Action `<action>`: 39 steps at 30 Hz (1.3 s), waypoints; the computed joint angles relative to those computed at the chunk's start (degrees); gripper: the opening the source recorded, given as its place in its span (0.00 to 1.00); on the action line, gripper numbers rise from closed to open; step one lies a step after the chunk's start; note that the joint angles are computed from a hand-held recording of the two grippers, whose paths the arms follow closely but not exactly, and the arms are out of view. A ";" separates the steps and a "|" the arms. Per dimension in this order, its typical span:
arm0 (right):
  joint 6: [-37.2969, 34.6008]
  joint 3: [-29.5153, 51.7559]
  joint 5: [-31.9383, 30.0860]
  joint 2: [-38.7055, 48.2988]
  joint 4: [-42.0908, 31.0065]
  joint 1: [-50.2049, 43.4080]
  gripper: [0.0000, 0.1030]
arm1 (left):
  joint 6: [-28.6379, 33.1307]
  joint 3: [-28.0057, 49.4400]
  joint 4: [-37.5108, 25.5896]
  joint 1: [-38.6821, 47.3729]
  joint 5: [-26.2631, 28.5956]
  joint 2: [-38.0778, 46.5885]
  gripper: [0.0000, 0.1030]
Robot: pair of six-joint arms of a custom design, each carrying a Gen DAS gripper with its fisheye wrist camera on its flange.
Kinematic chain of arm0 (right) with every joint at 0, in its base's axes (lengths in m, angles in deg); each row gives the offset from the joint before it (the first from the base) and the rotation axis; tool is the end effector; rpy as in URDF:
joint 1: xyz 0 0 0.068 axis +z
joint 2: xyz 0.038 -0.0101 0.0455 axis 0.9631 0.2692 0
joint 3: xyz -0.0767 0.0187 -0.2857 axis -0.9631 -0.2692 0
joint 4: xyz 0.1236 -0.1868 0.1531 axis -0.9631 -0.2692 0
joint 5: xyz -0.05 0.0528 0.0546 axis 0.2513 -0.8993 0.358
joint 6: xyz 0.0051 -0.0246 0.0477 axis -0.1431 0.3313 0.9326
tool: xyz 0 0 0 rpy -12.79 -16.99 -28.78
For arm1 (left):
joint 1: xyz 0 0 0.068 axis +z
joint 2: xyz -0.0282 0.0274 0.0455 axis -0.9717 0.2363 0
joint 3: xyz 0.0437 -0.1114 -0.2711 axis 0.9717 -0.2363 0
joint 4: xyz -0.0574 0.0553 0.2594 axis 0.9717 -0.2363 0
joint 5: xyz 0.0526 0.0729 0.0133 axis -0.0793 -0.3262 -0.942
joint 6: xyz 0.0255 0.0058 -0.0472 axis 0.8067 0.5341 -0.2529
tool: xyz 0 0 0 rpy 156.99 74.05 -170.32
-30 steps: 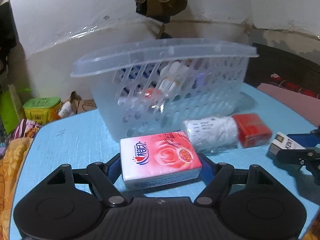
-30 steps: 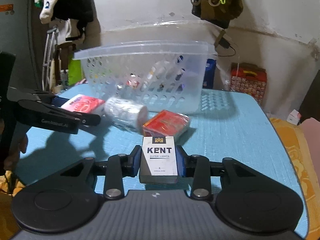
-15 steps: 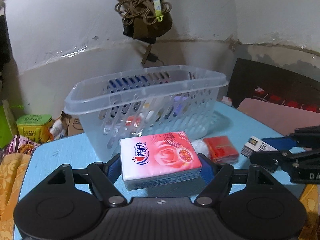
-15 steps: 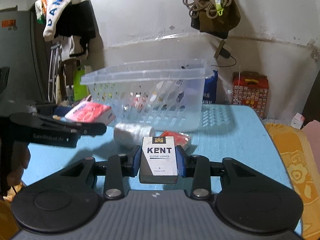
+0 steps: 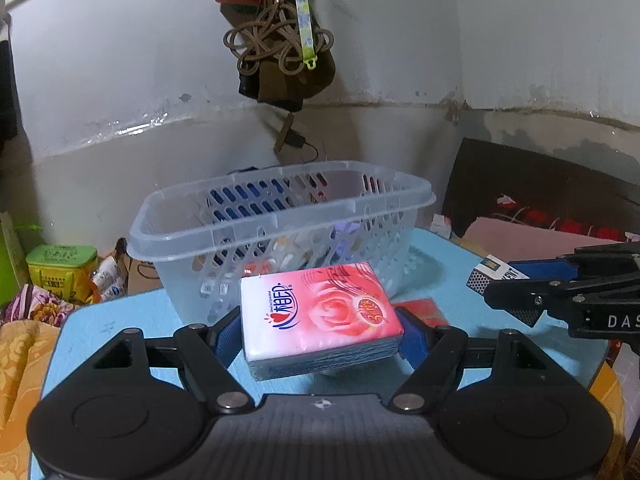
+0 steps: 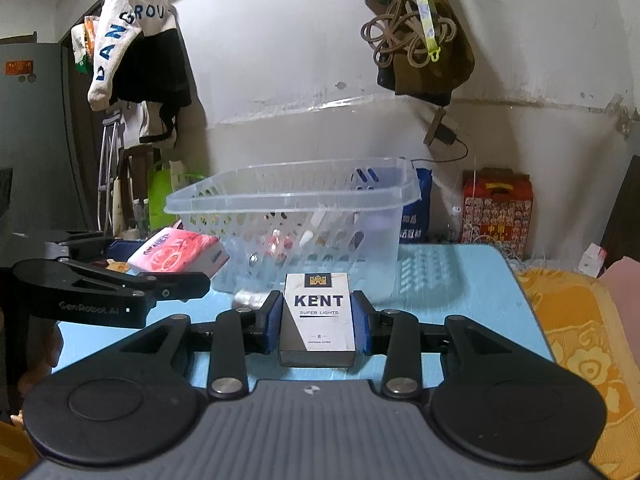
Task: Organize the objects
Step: 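Carry both items over the basket and open both grippers to release them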
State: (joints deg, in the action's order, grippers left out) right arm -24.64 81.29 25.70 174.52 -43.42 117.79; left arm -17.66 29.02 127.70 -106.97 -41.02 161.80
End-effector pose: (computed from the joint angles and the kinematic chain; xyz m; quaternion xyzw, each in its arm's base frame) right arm 0.2057 0.1710 0.1345 -0.0488 0.8294 0.0869 0.5496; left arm 0.2503 -0.1483 0.1501 0.2364 0.8081 -0.1346 0.5225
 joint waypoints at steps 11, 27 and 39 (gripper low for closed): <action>-1.42 0.38 0.67 -5.16 -0.61 -0.96 0.39 | -2.05 -0.94 -0.62 2.73 2.99 -5.22 0.77; -4.24 15.56 -2.87 -3.85 -14.05 -6.65 0.39 | -8.42 9.17 -12.60 7.27 3.51 -9.34 0.77; -6.19 37.69 -10.98 11.11 -30.74 -14.88 0.39 | -10.61 35.51 -30.44 9.28 -0.51 9.39 0.77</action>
